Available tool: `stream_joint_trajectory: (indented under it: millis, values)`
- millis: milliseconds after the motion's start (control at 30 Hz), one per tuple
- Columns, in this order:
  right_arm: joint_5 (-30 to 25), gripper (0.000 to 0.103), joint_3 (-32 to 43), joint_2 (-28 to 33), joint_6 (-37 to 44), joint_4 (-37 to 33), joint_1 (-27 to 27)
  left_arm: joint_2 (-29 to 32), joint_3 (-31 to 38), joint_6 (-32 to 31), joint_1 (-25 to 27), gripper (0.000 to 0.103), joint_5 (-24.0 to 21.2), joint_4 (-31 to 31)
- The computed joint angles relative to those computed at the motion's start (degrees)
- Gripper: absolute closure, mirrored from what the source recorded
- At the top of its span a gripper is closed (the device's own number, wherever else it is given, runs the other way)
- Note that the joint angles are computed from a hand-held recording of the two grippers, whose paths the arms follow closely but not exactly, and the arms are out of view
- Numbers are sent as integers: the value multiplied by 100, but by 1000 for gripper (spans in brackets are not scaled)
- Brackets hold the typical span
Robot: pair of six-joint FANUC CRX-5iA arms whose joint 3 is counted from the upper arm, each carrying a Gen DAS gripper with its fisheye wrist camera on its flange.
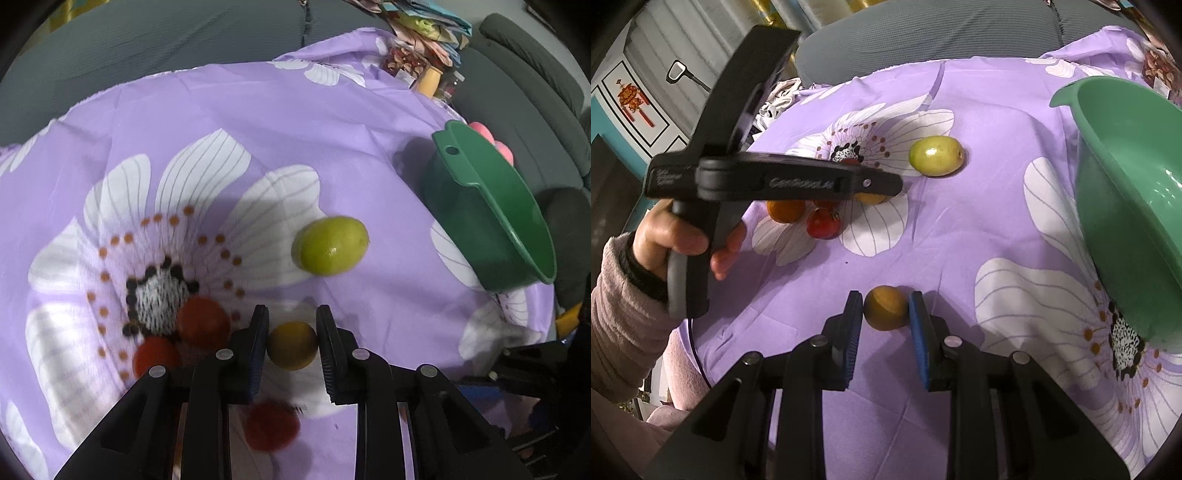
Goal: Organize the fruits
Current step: 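Carry both held yellow fruits over the green bowl with both grippers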
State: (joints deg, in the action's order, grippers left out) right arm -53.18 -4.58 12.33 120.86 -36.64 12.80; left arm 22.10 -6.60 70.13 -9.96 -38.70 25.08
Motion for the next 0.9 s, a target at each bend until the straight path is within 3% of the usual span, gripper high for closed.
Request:
stream_joint_trajectory:
  millis: [267, 900]
  values:
    - [30, 77, -138, -228, 59, -61, -7, -666, -768, -715, -64, 77, 374, 914]
    - [206, 77, -463, -895, 364, -348, -140, -1324, -1222, -560, -190, 77, 544, 893]
